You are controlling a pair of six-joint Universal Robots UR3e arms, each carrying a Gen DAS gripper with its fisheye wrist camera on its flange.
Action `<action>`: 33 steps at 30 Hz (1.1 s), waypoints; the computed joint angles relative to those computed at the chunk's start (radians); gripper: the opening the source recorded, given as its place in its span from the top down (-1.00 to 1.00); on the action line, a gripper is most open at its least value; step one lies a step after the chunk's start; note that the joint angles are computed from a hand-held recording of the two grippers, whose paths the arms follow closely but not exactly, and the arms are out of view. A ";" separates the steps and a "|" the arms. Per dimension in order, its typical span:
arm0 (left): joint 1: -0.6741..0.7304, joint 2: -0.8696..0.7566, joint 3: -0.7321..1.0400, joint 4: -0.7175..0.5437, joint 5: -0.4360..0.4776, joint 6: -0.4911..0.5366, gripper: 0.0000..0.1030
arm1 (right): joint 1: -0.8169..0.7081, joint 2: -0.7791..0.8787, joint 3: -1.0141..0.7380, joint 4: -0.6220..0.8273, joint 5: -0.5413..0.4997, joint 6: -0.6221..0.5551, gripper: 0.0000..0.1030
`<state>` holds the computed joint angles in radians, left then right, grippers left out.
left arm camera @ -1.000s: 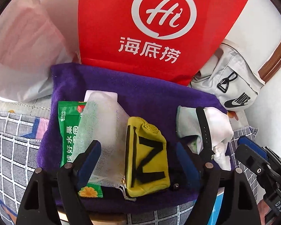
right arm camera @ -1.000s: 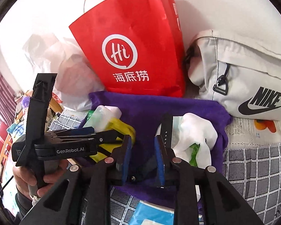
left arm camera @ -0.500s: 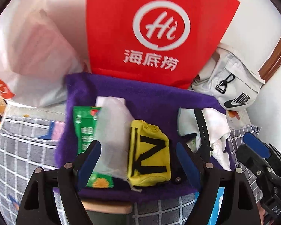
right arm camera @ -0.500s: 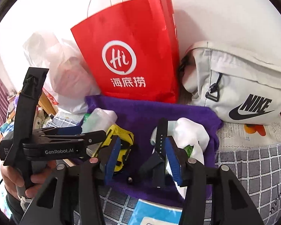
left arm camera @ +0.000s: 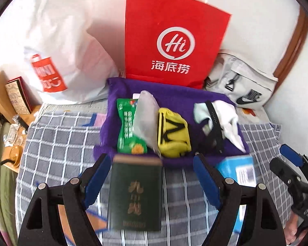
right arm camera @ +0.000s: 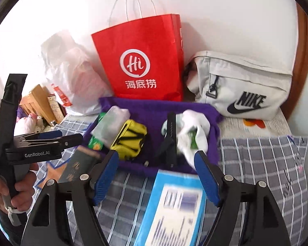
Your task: Organize soft objects
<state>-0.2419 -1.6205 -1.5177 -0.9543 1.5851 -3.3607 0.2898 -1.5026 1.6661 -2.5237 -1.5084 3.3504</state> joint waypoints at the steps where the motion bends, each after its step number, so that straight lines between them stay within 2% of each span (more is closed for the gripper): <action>1: -0.003 0.037 -0.026 -0.007 0.000 -0.004 -0.58 | 0.010 -0.037 0.023 0.015 -0.013 0.009 -0.46; 5: -0.023 0.176 -0.109 -0.042 0.007 -0.028 -0.58 | 0.038 -0.166 0.093 0.071 -0.044 0.039 -0.47; 8: -0.071 0.280 -0.159 -0.087 0.057 -0.059 -0.59 | 0.062 -0.273 0.157 0.102 -0.056 0.073 -0.50; 11: -0.155 0.367 -0.204 -0.130 0.166 -0.123 -0.70 | 0.128 -0.360 0.197 0.151 -0.143 0.110 -0.72; 15: -0.244 0.461 -0.239 -0.175 0.227 -0.192 -0.71 | 0.231 -0.473 0.254 0.185 -0.258 0.152 -0.90; 17: -0.305 0.487 -0.237 -0.203 0.270 -0.237 -0.74 | 0.283 -0.513 0.268 0.212 -0.316 0.197 -0.93; 21: -0.484 0.489 -0.191 -0.274 0.401 -0.337 -0.80 | 0.378 -0.565 0.271 0.289 -0.390 0.295 -0.94; 24: -0.620 0.466 -0.149 -0.324 0.502 -0.430 -0.88 | 0.507 -0.562 0.243 0.361 -0.513 0.399 -0.96; 31: -0.806 0.414 -0.063 -0.441 0.626 -0.618 -0.88 | 0.706 -0.531 0.157 0.501 -0.661 0.569 -0.96; 33: -0.824 0.419 -0.066 -0.447 0.625 -0.644 -0.88 | 0.747 -0.521 0.135 0.537 -0.686 0.608 -0.96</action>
<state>-1.0656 -1.2011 -1.5834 -1.4014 2.2102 -4.0048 1.0364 -2.0233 1.8009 -1.9872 -2.1943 3.9580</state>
